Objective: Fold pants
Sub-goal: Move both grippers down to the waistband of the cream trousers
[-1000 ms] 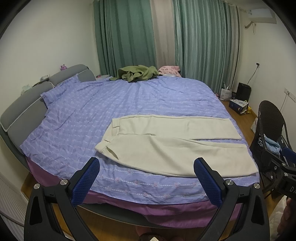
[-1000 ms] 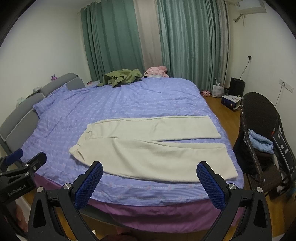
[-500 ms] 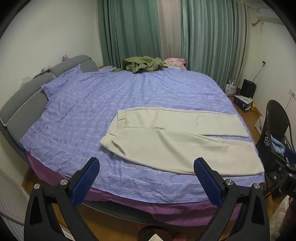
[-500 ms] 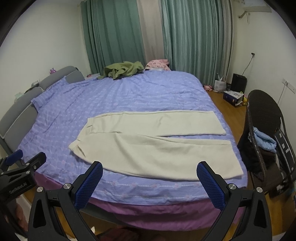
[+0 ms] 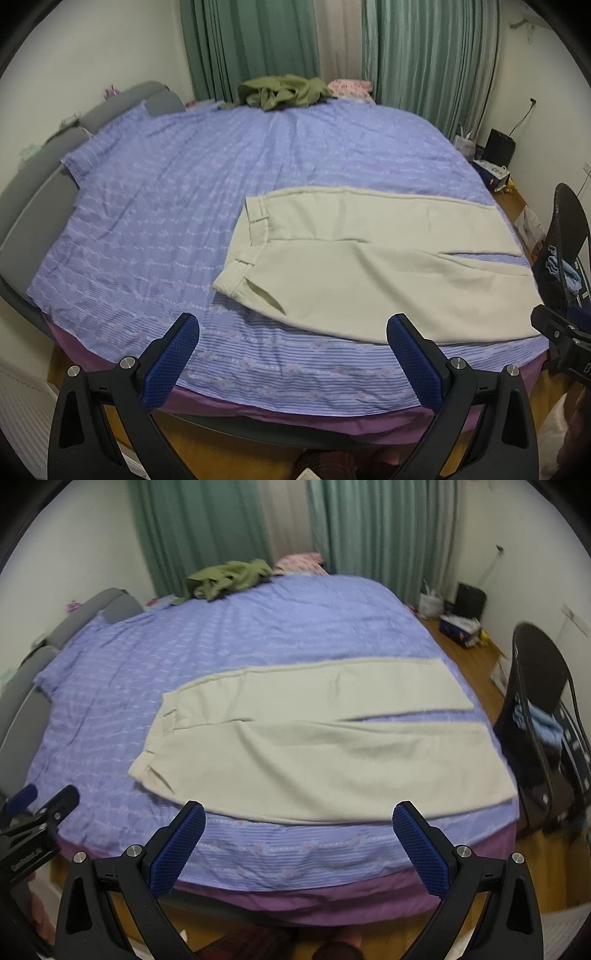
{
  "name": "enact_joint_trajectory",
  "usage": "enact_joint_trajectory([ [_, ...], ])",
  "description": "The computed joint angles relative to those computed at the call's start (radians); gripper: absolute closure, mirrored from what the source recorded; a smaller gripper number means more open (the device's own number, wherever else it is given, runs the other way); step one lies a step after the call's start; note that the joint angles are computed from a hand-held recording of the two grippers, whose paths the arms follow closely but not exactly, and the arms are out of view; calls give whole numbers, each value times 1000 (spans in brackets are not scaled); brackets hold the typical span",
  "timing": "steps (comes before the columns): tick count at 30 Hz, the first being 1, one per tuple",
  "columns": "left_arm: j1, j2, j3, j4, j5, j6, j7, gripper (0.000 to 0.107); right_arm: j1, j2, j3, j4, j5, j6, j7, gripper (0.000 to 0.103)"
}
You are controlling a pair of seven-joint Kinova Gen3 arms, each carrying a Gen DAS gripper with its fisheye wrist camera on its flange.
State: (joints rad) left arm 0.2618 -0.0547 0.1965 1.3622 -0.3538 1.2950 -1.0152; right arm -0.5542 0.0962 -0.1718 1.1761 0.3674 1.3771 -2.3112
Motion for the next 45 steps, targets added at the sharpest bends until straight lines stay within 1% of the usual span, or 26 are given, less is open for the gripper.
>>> enact_joint_trajectory([
  [3,-35,22,-42,40,29,-44,-62,4,-5,49,7,-2,-23,-3,-48,0],
  [6,-75,46,-83,98,88,-115,-127,4,-5,79,24,34,-53,-38,-93,0],
  [7,-86,52,-93,112,108,-134,-143,4,6,92,28,49,-81,-51,-103,0],
  [8,-103,58,-107,139,143,-170,-167,4,22,97,34,72,-117,-81,-110,0],
  [11,-137,95,-127,189,208,-239,-201,4,52,116,51,136,-177,-146,-139,0],
  [14,-143,142,-132,231,208,-307,-187,4,75,140,64,213,-209,-224,-176,0],
  [16,-137,184,-133,242,199,-331,-175,4,81,162,73,253,-211,-267,-198,0],
  [18,-142,229,-139,249,214,-355,-185,4,80,182,80,285,-204,-309,-218,0],
  [19,-147,255,-142,247,230,-365,-195,4,79,194,90,290,-216,-319,-212,0],
  [22,-157,314,-151,247,264,-387,-207,4,103,225,86,326,-244,-395,-218,2],
  [25,-181,375,-160,241,313,-408,-220,5,114,261,96,352,-264,-453,-227,8],
  [27,-213,408,-158,238,366,-421,-242,5,119,283,102,366,-278,-488,-236,13],
  [29,-231,435,-156,234,403,-432,-256,6,119,307,106,366,-283,-504,-233,15],
  [31,-227,461,-159,224,404,-443,-264,6,107,327,112,356,-276,-506,-240,16],
  [33,-241,478,-152,223,430,-454,-285,7,99,335,118,357,-273,-517,-251,16],
  [36,-276,501,-136,220,497,-457,-316,14,91,347,125,359,-269,-534,-265,16],
  [39,-276,501,-139,221,519,-463,-314,24,85,367,128,339,-258,-530,-259,16],
  [40,-282,502,-137,217,530,-465,-319,33,86,370,129,333,-260,-527,-258,16],
  [41,-293,500,-131,217,548,-468,-331,47,88,377,131,320,-264,-527,-262,16],
  [42,-297,497,-130,216,556,-468,-335,52,97,385,132,315,-266,-533,-254,21],
  [43,-290,498,-140,203,548,-456,-324,63,104,392,134,301,-267,-528,-246,25],
  [44,-282,494,-149,198,537,-451,-311,74,104,401,137,282,-266,-516,-242,34],
  [45,-276,489,-155,196,528,-444,-300,79,104,408,140,265,-262,-502,-238,48],
])
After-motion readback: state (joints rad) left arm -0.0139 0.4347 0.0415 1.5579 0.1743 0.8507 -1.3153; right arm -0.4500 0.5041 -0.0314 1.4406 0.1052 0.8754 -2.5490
